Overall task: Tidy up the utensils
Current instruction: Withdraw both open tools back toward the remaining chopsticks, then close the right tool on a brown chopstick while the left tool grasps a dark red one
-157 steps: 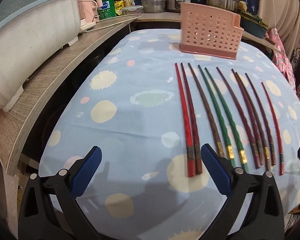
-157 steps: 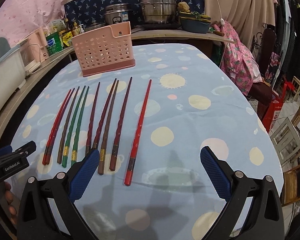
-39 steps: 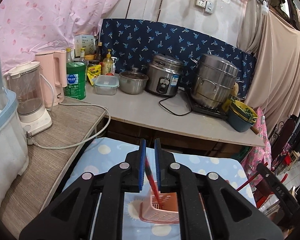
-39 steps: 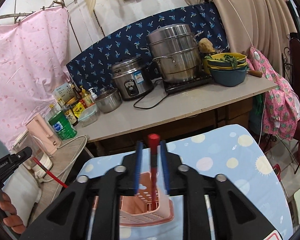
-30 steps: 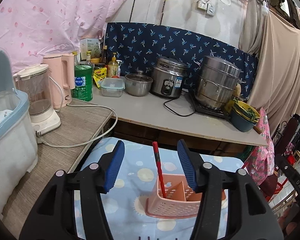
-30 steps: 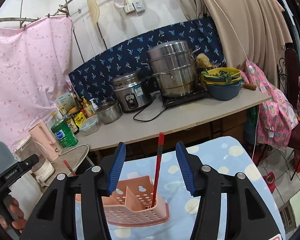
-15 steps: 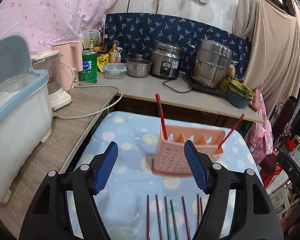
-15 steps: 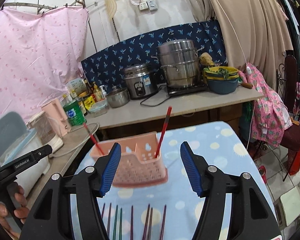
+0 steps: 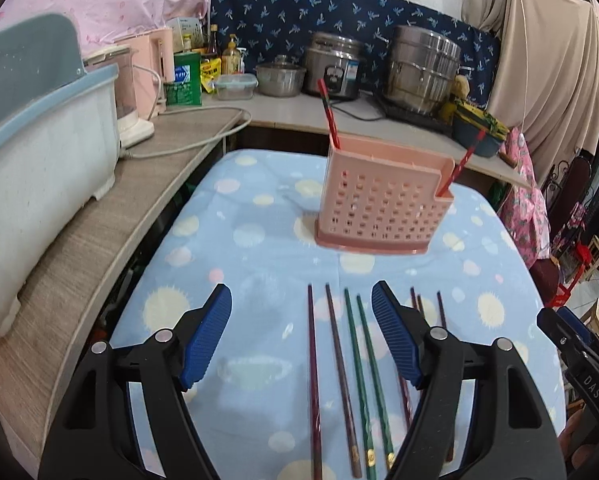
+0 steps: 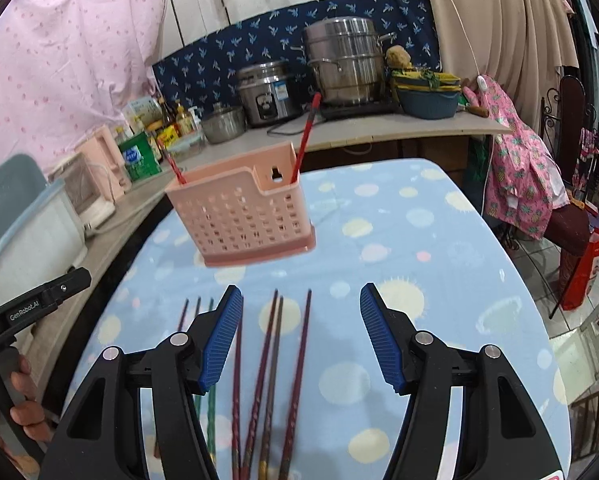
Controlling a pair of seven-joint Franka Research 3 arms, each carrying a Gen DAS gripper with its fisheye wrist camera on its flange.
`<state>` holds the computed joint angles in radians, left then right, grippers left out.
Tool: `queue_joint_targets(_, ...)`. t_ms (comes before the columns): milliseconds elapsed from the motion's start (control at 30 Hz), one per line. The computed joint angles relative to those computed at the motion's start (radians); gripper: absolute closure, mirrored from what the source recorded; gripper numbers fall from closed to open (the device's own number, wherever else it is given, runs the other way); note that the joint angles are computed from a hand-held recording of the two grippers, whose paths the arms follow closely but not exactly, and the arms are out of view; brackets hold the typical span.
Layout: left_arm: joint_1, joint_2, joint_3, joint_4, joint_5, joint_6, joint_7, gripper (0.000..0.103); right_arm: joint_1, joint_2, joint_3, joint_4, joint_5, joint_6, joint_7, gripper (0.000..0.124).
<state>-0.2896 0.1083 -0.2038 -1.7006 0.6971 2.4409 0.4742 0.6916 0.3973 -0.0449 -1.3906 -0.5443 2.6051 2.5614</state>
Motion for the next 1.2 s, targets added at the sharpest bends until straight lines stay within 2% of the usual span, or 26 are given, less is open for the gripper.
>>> queue_joint_targets(300, -0.006, -0.039, -0.020, -0.107, -0.038, -0.001, -0.017, 0.034, 0.001, -0.060, 0.039, -0.142, 0.004, -0.028, -0.006, 0.064)
queue_joint_targets(433, -0.010, -0.051, -0.028, -0.145, -0.055, -0.007, -0.022, 0.030, 0.000, -0.073, 0.059, -0.186, 0.006, -0.039, -0.016, 0.064)
queue_joint_targets(800, -0.025, -0.061, -0.044, -0.213, -0.067, -0.040, -0.028, 0.030, 0.012, -0.066, 0.079, -0.228, 0.019, -0.065, -0.015, 0.066)
queue_joint_targets(1200, -0.035, -0.061, -0.053, -0.252, -0.098, -0.033, -0.009, 0.030, 0.018, -0.051, 0.087, -0.234, 0.064, -0.065, -0.055, 0.092)
